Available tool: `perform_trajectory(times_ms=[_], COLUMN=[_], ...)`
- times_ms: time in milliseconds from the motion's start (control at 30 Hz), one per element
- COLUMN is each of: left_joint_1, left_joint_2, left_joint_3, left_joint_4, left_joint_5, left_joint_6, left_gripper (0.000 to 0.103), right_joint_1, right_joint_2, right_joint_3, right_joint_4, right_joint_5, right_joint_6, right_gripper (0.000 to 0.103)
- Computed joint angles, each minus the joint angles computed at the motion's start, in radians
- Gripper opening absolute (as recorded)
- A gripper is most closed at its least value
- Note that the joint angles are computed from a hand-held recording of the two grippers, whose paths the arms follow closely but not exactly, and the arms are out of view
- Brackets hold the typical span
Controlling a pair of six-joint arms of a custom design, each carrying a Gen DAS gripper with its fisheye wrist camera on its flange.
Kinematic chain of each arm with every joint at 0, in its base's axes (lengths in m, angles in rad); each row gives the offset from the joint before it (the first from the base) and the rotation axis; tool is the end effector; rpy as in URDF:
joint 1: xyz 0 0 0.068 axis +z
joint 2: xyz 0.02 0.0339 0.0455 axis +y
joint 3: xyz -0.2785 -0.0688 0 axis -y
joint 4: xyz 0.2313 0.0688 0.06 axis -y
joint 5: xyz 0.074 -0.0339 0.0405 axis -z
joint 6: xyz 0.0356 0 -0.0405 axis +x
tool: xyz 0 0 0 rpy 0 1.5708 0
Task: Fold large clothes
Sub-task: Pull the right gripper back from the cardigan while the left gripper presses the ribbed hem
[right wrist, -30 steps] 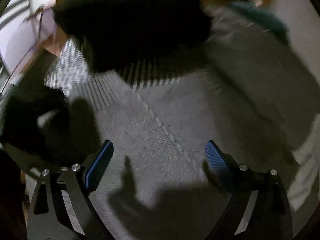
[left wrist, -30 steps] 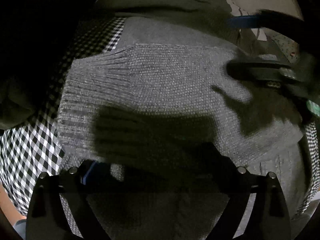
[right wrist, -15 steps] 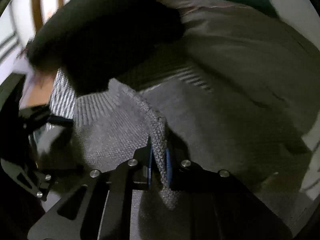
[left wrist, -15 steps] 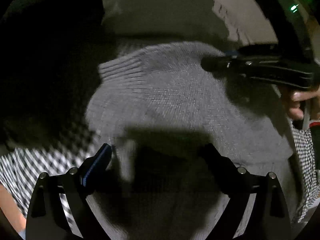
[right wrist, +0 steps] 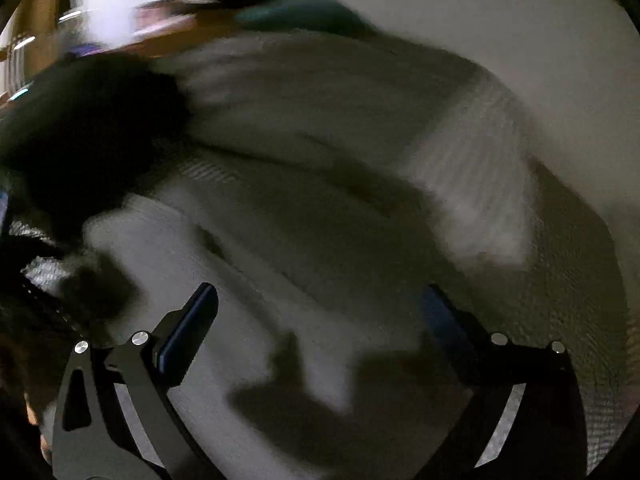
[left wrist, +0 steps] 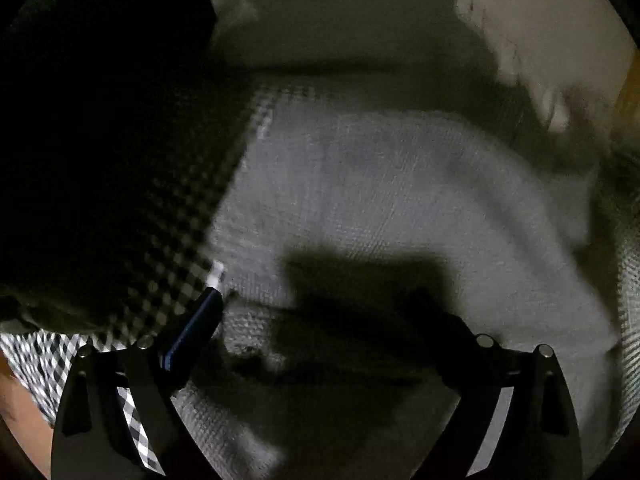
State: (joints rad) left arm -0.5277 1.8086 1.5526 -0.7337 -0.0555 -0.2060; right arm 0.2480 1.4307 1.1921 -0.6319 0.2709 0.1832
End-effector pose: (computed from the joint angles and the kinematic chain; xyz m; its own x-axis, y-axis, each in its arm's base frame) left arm 0.3334 -0.1920 0.2921 -0.8043 0.2324 -0.5468 0.3187 0.9455 -0.0669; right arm 0.2833 0.0619 0.3101 -0.7415 -0.0067 -0.6709 0.0669 0.9942 -0.0838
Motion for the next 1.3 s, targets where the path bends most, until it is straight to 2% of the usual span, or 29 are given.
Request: perform_trajectory(times_ms=[67, 100, 133, 200, 233, 267, 300, 333, 367, 400, 467, 533, 600, 633, 667, 700, 733, 800, 833, 900, 933, 1000, 1067, 1133, 1167, 1233, 1300], left_joint_1=[-0.004, -0.013, -0.026, -0.055, -0.061, -0.072, -0.076, -0.078, -0.079, -0.075, -0.074, -0.082, -0.103, -0.111, -0.115, -0.117, -0.117, -0.118, -0.118, -0.116, -0.117, -0.117, -0.116, -0.117, -0.12, -0.118, -0.117], left_joint_2=[-0.01, 0.031, 0.088, 0.185, 0.25, 0.309, 0.351, 0.343, 0.315, 0.312, 0.27, 0.253, 0.258, 0.235, 0.233, 0.235, 0.242, 0.244, 0.244, 0.242, 0.238, 0.234, 0.231, 0.23, 0.228, 0.232, 0.232], left_joint_3=[0.047, 0.122, 0.197, 0.274, 0.333, 0.388, 0.392, 0.351, 0.29, 0.279, 0.21, 0.18, 0.165, 0.127, 0.124, 0.121, 0.135, 0.133, 0.129, 0.124, 0.119, 0.114, 0.107, 0.103, 0.1, 0.101, 0.102], left_joint_4=[-0.009, -0.046, -0.086, -0.091, -0.117, -0.163, -0.158, -0.098, -0.04, -0.007, 0.046, 0.073, 0.099, 0.118, 0.122, 0.129, 0.122, 0.129, 0.137, 0.144, 0.146, 0.15, 0.157, 0.16, 0.163, 0.168, 0.166], left_joint_5=[0.009, 0.005, -0.015, -0.089, -0.117, -0.129, -0.131, -0.152, -0.162, -0.16, -0.159, -0.169, -0.211, -0.224, -0.23, -0.229, -0.229, -0.232, -0.234, -0.233, -0.233, -0.232, -0.228, -0.23, -0.233, -0.234, -0.23], left_joint_6=[-0.015, -0.005, 0.008, 0.017, 0.02, 0.022, 0.029, 0.023, 0.021, 0.029, 0.022, 0.021, 0.011, 0.008, 0.006, 0.002, 0.002, 0.002, 0.004, 0.006, 0.005, 0.005, 0.005, 0.005, 0.005, 0.006, 0.005], left_gripper=[0.092, 0.092, 0.092, 0.092, 0.092, 0.093, 0.094, 0.097, 0.099, 0.099, 0.099, 0.099, 0.099, 0.099, 0.099, 0.099, 0.099, 0.099, 0.099, 0.099, 0.099, 0.099, 0.099, 0.099, 0.099, 0.099, 0.099], right_joint_1=[-0.168, -0.264, -0.327, -0.468, -0.484, -0.468, -0.427, -0.396, -0.403, -0.434, -0.616, -0.748, -0.727, -0.69, -0.702, -0.711, -0.732, -0.75, -0.736, -0.655, -0.611, -0.572, -0.615, -0.724, -0.75, -0.698, -0.703], right_joint_2=[-0.111, -0.148, -0.159, -0.166, -0.157, -0.143, -0.141, -0.142, -0.158, -0.193, -0.336, -0.39, -0.335, -0.344, -0.343, -0.362, -0.369, -0.259, -0.192, 0.019, 0.124, 0.214, 0.185, 0.139, 0.145, 0.153, 0.113], right_joint_3=[-0.133, -0.191, -0.227, -0.308, -0.327, -0.348, -0.355, -0.354, -0.356, -0.37, -0.451, -0.514, -0.507, -0.503, -0.492, -0.503, -0.491, -0.408, -0.369, -0.225, -0.135, -0.057, -0.088, -0.172, -0.19, -0.203, -0.252], right_joint_4=[-0.068, -0.081, -0.086, -0.052, -0.031, 0.004, 0.023, 0.032, 0.044, 0.059, 0.126, 0.146, 0.104, 0.118, 0.135, 0.184, 0.212, 0.219, 0.221, 0.153, 0.076, 0.026, 0.106, 0.222, 0.229, 0.24, 0.309], right_joint_5=[-0.073, -0.127, -0.173, -0.328, -0.384, -0.436, -0.398, -0.354, -0.367, -0.396, -0.557, -0.63, -0.674, -0.644, -0.661, -0.671, -0.666, -0.663, -0.67, -0.624, -0.559, -0.481, -0.479, -0.609, -0.648, -0.581, -0.629], right_joint_6=[0.076, 0.092, 0.099, 0.072, 0.064, 0.048, 0.054, 0.08, 0.107, 0.126, 0.181, 0.199, 0.119, 0.112, 0.108, 0.139, 0.166, 0.186, 0.181, 0.13, 0.097, 0.097, 0.165, 0.253, 0.237, 0.193, 0.258], right_gripper=[0.1, 0.1, 0.1, 0.099, 0.081, 0.054, 0.052, 0.036, 0.024, 0.021, 0.012, 0.013, 0.016, 0.026, 0.052, 0.072, 0.099, 0.098, 0.094, 0.057, 0.012, 0.012, 0.011, 0.01, 0.01, 0.011, 0.027])
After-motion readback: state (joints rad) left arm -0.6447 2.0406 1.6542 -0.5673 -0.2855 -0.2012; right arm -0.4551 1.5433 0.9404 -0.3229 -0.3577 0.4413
